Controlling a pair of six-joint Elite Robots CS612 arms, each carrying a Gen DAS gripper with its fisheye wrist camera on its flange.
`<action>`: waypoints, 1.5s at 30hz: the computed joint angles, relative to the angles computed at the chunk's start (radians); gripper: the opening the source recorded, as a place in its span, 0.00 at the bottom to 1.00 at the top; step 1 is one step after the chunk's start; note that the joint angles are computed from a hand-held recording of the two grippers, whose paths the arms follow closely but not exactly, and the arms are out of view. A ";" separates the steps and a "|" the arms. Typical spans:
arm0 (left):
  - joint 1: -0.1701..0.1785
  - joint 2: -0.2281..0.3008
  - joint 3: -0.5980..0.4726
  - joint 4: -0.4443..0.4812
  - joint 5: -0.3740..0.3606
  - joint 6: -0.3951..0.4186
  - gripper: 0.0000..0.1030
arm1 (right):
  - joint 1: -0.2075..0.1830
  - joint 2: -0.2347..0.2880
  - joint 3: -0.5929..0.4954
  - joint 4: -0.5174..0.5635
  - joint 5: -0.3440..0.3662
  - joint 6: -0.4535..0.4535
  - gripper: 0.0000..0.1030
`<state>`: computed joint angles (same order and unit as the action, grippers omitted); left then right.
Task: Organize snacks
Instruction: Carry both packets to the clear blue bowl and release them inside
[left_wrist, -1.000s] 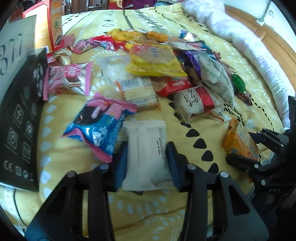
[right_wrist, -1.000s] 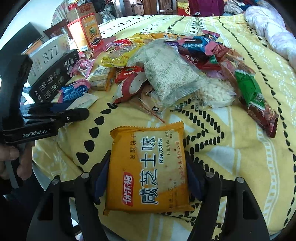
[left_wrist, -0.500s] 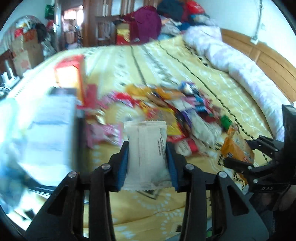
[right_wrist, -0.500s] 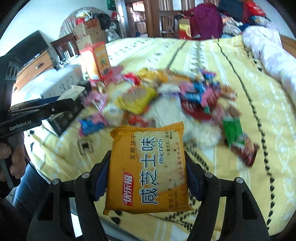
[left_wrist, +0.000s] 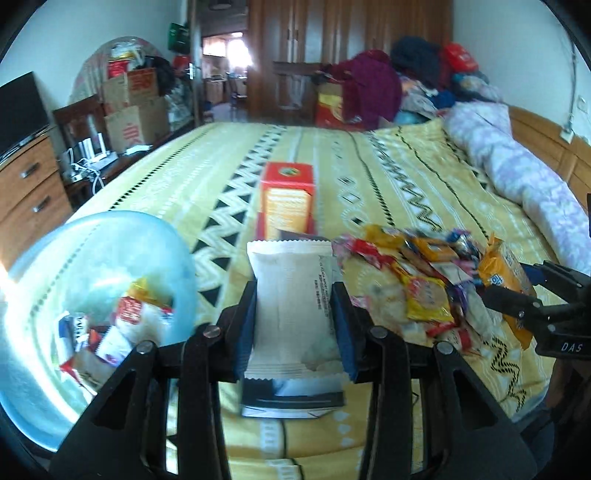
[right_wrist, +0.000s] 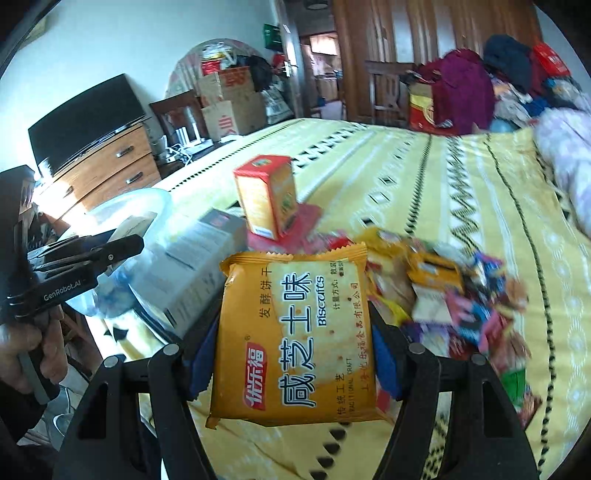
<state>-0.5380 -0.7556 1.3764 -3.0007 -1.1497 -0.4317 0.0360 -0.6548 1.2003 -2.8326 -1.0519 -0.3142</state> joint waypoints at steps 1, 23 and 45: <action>0.003 -0.002 0.005 -0.006 0.005 -0.004 0.38 | 0.004 0.004 -0.013 0.008 0.009 0.001 0.71; 0.091 -0.100 0.165 -0.048 0.101 -0.210 0.38 | 0.158 0.086 -0.285 0.200 0.186 -0.144 0.71; 0.151 -0.124 0.237 -0.026 0.061 -0.365 0.39 | 0.264 0.208 -0.528 0.500 0.224 -0.253 0.71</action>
